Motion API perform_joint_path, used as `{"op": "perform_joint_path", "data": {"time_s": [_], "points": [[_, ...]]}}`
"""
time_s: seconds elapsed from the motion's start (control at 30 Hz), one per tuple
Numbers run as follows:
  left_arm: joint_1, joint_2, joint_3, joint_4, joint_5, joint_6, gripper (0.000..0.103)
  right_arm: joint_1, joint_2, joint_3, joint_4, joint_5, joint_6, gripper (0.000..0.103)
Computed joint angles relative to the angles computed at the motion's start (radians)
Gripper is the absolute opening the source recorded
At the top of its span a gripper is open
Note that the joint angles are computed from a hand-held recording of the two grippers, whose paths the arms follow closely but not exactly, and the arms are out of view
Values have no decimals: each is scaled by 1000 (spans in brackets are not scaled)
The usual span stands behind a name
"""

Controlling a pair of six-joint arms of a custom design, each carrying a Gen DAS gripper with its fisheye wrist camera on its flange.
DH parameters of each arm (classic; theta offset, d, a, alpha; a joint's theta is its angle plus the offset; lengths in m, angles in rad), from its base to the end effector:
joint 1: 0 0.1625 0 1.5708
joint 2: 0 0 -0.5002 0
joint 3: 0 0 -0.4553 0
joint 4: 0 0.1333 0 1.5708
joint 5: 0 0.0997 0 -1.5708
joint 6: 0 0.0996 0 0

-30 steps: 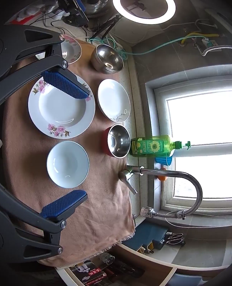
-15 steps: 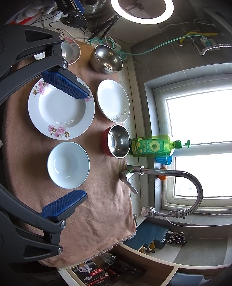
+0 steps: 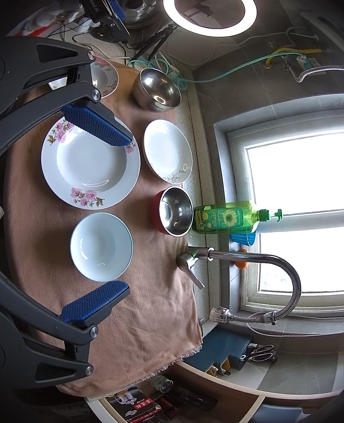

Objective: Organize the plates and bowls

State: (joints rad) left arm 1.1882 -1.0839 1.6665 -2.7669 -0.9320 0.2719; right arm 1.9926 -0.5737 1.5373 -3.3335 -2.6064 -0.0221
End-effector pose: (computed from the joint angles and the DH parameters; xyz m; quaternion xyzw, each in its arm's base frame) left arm -0.0982 -0.7601 0.3461 0.2012 0.8875 -0.3028 0.2830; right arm 0.3652 -0.6975 0.0961 -0.0116 -0.8232 0.4218 0.3798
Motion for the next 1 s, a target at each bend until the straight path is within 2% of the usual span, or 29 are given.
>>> {"op": "perform_joint_path", "data": {"time_s": [1.0], "points": [[-7, -7, 10, 7, -6, -9, 102, 1, 5, -4, 11, 6, 16, 103]]}}
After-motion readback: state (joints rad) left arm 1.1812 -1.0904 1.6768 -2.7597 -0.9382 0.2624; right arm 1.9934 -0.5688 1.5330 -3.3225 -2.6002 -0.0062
